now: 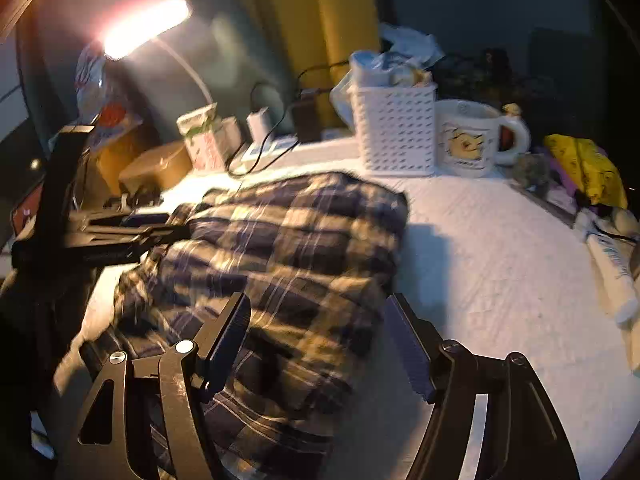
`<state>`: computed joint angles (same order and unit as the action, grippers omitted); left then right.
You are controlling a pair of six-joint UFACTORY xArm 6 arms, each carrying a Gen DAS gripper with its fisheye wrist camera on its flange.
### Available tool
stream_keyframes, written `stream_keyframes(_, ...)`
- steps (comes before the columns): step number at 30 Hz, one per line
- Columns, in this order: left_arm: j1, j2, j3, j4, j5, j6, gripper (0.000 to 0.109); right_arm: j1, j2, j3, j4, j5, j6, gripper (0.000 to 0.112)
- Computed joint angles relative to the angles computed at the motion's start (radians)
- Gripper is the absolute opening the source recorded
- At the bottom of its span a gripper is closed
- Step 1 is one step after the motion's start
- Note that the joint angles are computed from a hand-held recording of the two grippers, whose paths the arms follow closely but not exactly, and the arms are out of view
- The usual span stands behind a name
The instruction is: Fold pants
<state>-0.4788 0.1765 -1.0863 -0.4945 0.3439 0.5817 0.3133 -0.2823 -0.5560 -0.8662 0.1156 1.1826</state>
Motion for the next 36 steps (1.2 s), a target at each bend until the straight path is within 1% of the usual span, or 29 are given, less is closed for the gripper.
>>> stream_keyframes(1,0.002,0.006,0.001,0.019,-0.009,-0.016,0.051,0.011,0.017,-0.008,0.010,0.006,-0.020,0.072)
stream_keyframes(3,0.007,0.015,0.009,0.065,-0.034,-0.051,0.052,0.035,0.043,-0.019,0.035,0.030,-0.059,0.071)
stream_keyframes(6,0.018,0.019,0.013,0.080,-0.043,-0.062,0.053,0.061,0.061,-0.010,0.121,0.055,-0.147,0.068)
stream_keyframes(10,0.029,0.007,0.034,0.120,-0.071,-0.101,0.054,0.080,0.031,0.029,0.192,0.086,-0.209,0.068)
stream_keyframes(13,0.038,-0.003,0.043,0.115,-0.071,-0.108,0.054,0.101,-0.008,0.052,0.178,0.133,-0.206,0.068)
stream_keyframes(15,0.043,-0.018,0.050,0.084,-0.061,-0.097,0.055,0.109,-0.037,0.076,0.163,0.153,-0.201,0.068)
stream_keyframes(18,0.049,-0.051,0.065,-0.008,-0.043,-0.035,0.055,0.110,-0.067,0.106,0.140,0.161,-0.188,0.068)
stream_keyframes(21,0.049,-0.099,0.100,-0.052,-0.060,-0.012,0.055,0.112,-0.114,0.147,0.156,0.165,-0.188,0.068)
stream_keyframes(24,0.034,-0.163,0.147,-0.124,-0.096,0.047,0.055,0.117,-0.170,0.182,0.164,0.168,-0.180,0.068)
stream_keyframes(26,0.017,-0.209,0.177,-0.173,-0.125,0.091,0.055,0.127,-0.211,0.189,0.117,0.191,-0.123,0.068)
stream_keyframes(29,-0.005,-0.259,0.201,-0.247,-0.120,0.172,0.055,0.126,-0.248,0.187,0.051,0.189,-0.056,0.060)
stream_keyframes(30,-0.014,-0.274,0.212,-0.271,-0.120,0.199,0.055,0.127,-0.247,0.179,0.025,0.185,-0.033,0.060)
stream_keyframes(31,-0.021,-0.284,0.218,-0.294,-0.108,0.223,0.055,0.130,-0.240,0.167,0.002,0.176,-0.013,0.059)
stream_keyframes(33,-0.032,-0.302,0.226,-0.339,-0.040,0.281,0.055,0.136,-0.203,0.137,-0.034,0.145,0.010,0.058)
stream_keyframes(34,-0.038,-0.303,0.231,-0.347,-0.012,0.298,0.055,0.141,-0.175,0.117,-0.059,0.129,0.031,0.058)
stream_keyframes(36,-0.059,-0.301,0.251,-0.317,-0.002,0.287,0.055,0.149,-0.127,0.092,-0.050,0.094,0.027,0.057)
